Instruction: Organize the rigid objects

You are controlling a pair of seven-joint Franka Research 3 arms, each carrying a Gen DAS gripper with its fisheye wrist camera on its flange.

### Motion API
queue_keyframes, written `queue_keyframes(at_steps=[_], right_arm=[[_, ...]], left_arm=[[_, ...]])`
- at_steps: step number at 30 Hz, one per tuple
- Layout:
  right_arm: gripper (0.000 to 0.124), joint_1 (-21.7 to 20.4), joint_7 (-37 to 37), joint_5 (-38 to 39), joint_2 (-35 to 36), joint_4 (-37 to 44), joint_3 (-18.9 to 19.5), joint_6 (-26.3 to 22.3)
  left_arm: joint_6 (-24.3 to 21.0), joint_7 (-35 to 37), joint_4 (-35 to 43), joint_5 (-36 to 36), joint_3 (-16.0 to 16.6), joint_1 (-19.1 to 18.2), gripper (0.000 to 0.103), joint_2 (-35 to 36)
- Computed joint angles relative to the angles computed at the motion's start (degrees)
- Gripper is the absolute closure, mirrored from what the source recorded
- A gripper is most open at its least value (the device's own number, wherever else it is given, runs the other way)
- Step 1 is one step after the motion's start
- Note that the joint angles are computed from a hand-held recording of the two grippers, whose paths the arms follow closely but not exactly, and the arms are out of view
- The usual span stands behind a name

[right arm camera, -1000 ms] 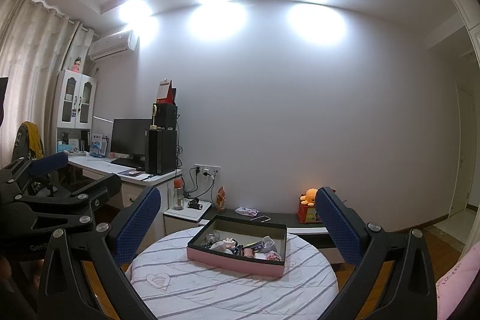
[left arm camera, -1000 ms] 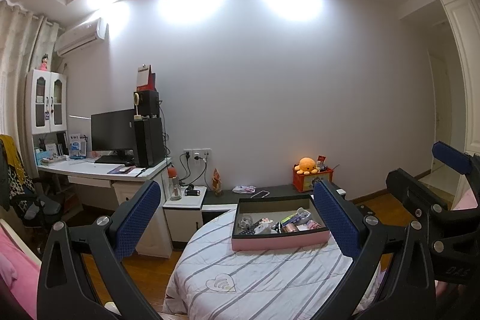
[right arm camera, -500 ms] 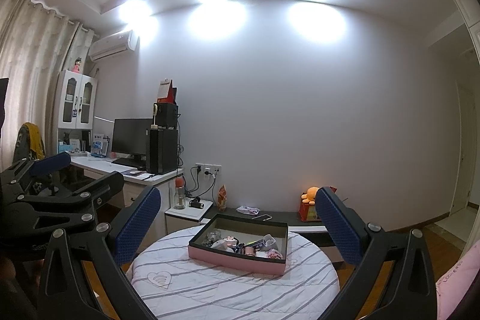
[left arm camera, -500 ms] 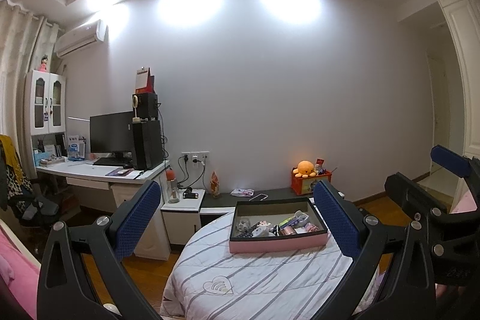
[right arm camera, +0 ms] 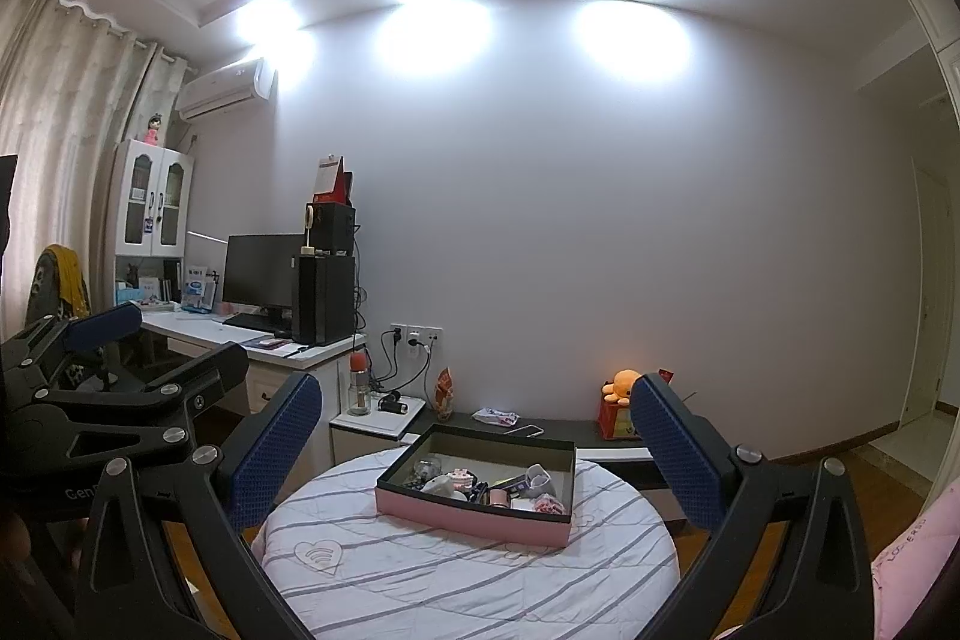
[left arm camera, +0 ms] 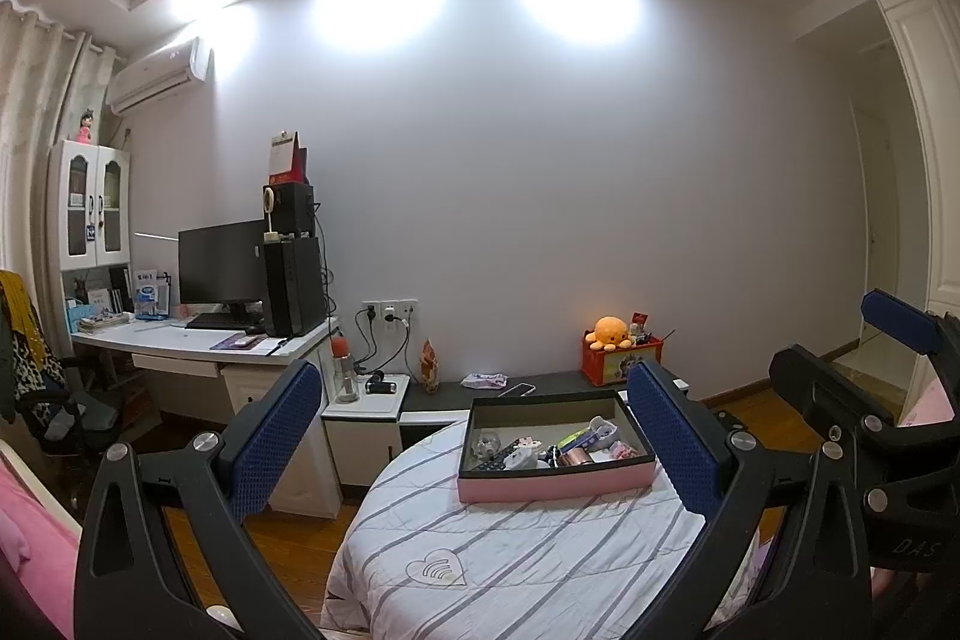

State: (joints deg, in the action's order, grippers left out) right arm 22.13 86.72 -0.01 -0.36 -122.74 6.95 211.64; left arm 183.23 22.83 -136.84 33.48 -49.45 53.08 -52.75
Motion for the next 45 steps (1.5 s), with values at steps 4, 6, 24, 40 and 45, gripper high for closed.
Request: queue_keyframes(at_steps=[4, 6, 24, 40, 45], right_arm=[[0.021, -0.05, 0.17, -0.06, -0.09, 0.05, 0.00, -0.29], [0.021, -0.11, 0.38, -0.34, -0.01, 0.18, -0.06, -0.36], [0.021, 0.06, -1.29, 1.51, 0.05, 0.45, 0.19, -0.77], [0.021, -0.25, 0.39, 0.05, 0.55, 1.56, 0.00, -1.82], [0.021, -0.19, -0.87, 1.18, 0.68, 1.87, 0.15, -1.97]], left_arm=[[0.24, -0.01, -0.09, -0.15, -0.05, 0.12, 0.000, -0.13], [0.21, 0.12, -0.07, -0.22, -0.06, 0.09, 0.000, -0.03], [0.63, 0.46, -0.11, -0.77, -0.46, 0.52, 0.000, 0.06], [0.75, 0.88, -0.21, -1.04, -0.51, 0.58, 0.000, 0.20], [1.16, 1.16, -0.44, -1.12, -0.37, 0.43, 0.000, 0.47]])
